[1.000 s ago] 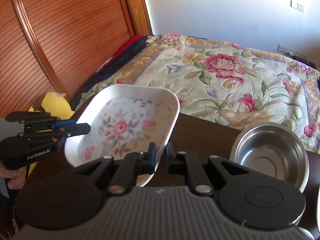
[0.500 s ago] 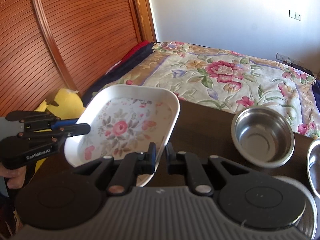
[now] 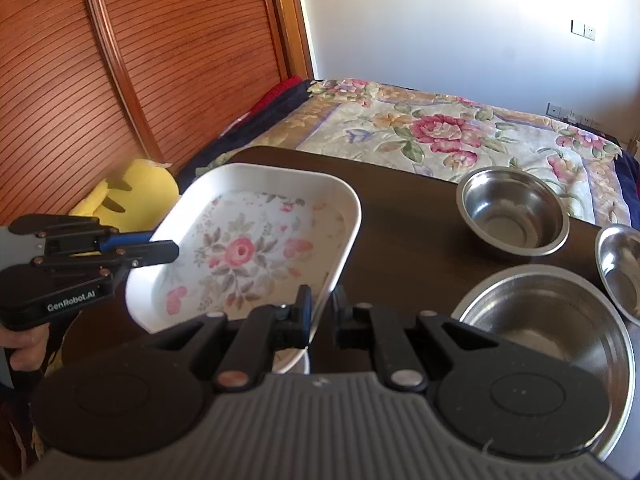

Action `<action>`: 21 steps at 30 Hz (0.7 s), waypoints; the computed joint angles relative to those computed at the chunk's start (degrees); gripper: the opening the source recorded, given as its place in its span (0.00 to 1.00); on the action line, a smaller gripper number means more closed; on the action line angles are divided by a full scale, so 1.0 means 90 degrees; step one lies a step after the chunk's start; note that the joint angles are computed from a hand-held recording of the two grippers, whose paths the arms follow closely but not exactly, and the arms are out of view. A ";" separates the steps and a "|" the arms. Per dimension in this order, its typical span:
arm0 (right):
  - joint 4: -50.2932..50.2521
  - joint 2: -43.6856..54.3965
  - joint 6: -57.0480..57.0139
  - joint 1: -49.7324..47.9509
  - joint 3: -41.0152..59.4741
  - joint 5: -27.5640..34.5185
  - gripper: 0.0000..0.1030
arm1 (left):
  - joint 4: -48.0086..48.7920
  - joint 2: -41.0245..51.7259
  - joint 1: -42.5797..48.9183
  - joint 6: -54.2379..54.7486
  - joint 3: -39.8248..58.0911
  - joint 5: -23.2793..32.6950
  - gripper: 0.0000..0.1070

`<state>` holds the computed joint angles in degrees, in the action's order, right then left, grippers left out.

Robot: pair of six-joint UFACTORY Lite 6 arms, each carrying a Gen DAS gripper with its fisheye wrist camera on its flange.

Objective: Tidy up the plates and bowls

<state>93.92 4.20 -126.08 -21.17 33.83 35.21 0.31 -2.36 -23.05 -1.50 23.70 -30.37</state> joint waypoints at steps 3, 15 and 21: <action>-0.0143 -0.0330 -0.0022 -0.0152 -0.0318 0.0103 0.11 | -0.0148 -0.0213 -0.0098 0.0080 -0.0251 -0.0049 0.12; -0.0175 -0.0843 -0.0612 -0.0932 -0.1301 0.0621 0.12 | -0.0667 -0.0909 -0.0582 0.0100 -0.1327 -0.0377 0.12; -0.0436 -0.1053 -0.0800 -0.1417 -0.1717 0.0955 0.11 | -0.0722 -0.0726 -0.0656 0.0012 -0.1518 -0.0664 0.12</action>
